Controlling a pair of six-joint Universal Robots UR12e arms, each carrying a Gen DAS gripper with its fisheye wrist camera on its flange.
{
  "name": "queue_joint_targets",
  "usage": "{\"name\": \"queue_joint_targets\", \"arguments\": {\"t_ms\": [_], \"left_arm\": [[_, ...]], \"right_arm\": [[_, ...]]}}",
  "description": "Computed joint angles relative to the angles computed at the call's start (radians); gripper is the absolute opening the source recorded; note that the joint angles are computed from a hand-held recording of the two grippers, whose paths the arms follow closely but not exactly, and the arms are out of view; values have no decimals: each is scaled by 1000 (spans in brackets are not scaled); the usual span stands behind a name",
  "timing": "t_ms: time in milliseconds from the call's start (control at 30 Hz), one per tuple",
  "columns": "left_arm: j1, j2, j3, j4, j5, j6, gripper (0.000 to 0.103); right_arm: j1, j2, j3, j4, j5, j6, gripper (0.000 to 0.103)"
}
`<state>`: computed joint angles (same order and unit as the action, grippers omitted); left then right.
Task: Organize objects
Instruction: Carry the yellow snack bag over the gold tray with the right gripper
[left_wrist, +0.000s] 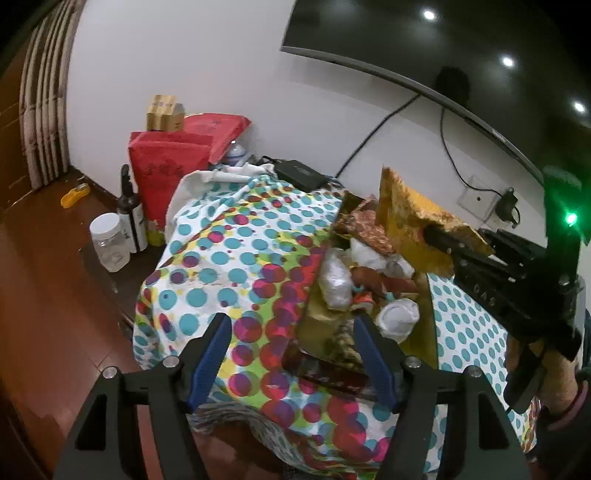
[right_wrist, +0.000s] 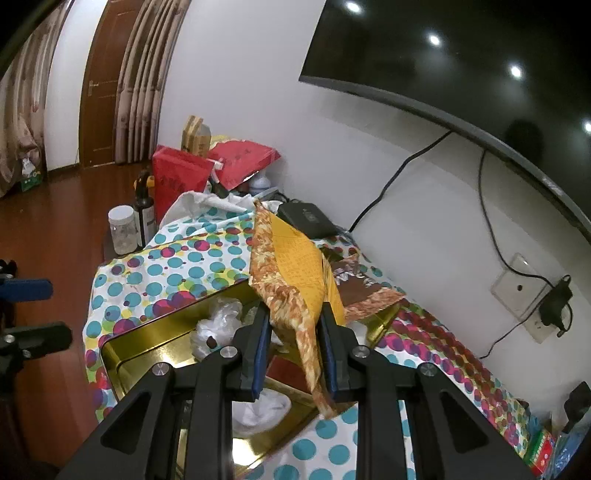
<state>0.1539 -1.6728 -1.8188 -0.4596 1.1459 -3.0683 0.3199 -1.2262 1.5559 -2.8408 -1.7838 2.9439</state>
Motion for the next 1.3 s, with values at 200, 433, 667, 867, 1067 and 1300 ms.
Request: {"name": "queue_joint_targets", "arguments": {"t_ms": [200, 433, 667, 867, 1067, 1300], "left_arm": [[13, 0, -3, 7, 13, -4, 70], [20, -5, 1, 5, 22, -13, 70], [24, -8, 7, -9, 18, -31, 70], [21, -7, 9, -17, 33, -27, 70], [15, -6, 17, -42, 52, -25, 70], [6, 1, 24, -58, 59, -15, 76]], "right_arm": [[22, 35, -32, 46, -39, -26, 23], [40, 62, -54, 75, -75, -60, 24], [41, 72, -59, 93, -65, -35, 30], [43, 69, -60, 114, -42, -19, 37], [34, 61, -54, 148, 16, 14, 42], [24, 26, -25, 108, 81, 99, 76]]}}
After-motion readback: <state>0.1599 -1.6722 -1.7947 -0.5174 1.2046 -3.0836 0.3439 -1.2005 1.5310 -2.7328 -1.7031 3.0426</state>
